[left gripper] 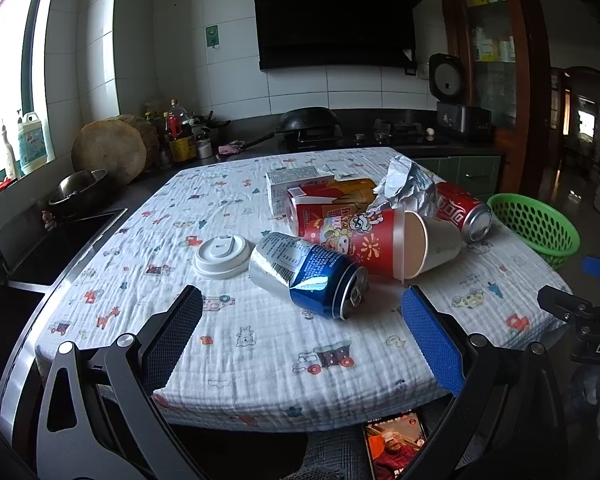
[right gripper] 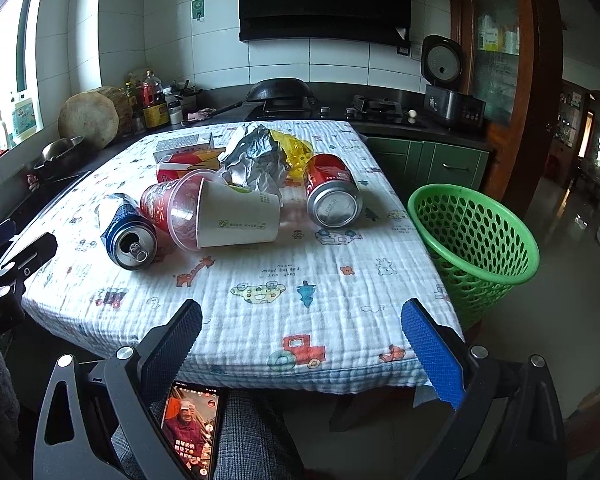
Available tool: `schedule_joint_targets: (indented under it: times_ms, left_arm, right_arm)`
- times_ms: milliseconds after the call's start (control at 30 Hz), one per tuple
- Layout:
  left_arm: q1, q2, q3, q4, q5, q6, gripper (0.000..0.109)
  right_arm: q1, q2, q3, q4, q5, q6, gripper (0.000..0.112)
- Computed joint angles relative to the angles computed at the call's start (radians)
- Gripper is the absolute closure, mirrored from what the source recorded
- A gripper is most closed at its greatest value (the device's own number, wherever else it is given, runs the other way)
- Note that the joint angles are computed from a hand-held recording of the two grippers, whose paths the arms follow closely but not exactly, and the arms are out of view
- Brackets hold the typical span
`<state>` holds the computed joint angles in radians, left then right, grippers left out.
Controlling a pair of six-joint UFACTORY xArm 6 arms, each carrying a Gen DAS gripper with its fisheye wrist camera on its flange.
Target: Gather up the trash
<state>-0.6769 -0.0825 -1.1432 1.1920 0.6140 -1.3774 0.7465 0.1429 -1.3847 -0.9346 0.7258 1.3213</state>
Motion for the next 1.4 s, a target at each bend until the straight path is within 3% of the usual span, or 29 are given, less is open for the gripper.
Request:
schedule_joint_targets:
  times_ms: [1400]
  left_arm:
    - [0.008,0.034,-0.034,-0.031,-0.014,0.027,0.011]
  right_arm:
    - [-0.014,0.016,-0.015,0.013,-0.011,-0.017,0.016]
